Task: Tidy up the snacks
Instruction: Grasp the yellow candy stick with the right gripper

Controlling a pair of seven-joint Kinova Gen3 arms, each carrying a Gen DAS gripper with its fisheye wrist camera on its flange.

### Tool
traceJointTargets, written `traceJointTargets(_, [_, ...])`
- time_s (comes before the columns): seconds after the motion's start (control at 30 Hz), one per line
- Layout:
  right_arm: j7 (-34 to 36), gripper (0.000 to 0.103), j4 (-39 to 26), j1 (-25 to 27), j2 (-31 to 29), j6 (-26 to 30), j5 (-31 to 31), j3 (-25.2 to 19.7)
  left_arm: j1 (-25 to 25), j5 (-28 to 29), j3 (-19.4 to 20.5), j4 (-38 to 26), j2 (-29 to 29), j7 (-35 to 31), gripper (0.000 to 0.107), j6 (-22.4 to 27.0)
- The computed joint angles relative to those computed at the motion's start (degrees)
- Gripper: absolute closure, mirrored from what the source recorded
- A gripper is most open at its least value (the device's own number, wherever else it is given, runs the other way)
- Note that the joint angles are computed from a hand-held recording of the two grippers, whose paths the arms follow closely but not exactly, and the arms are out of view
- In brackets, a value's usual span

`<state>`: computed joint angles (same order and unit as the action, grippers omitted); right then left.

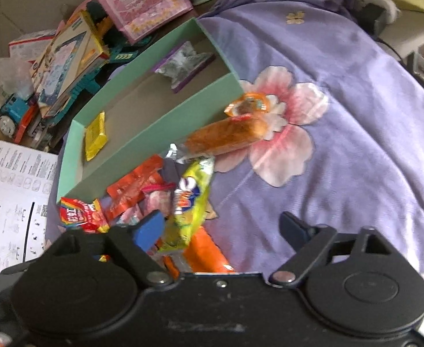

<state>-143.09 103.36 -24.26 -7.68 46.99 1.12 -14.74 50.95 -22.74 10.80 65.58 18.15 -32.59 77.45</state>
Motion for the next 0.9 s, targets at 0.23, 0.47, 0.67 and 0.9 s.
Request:
traceJointTargets(0.23, [1.5, 0.050, -3.3, -2.0, 5.6, -1.7, 2.3, 0.0, 0.0, 1.3, -0.7, -0.7, 1.5, 0.7, 0.036, 2.2])
traceJointTargets(0.47, [-0.8, 0.081, -3.1, -5.1, 6.9, -0.1, 7.4, 0.4, -1.4, 2.6, -0.3, 0.8, 0.8, -0.6, 0.061, 1.1])
traceJointTargets(0.67, [-1.4, 0.082, 0.5, -4.0, 3.2, 2.5, 8.1, 1.1, -0.9, 2.0, 0.6, 1.2, 0.8, -3.8, 0.073, -3.2])
traceJointTargets(0.9, [0.8, 0.081, 4.5, -0.7, -0.8, 0.7, 3.9, 0.8, 0.7, 1.6, -0.6, -1.0, 2.4, -3.2, 0.064, -3.1])
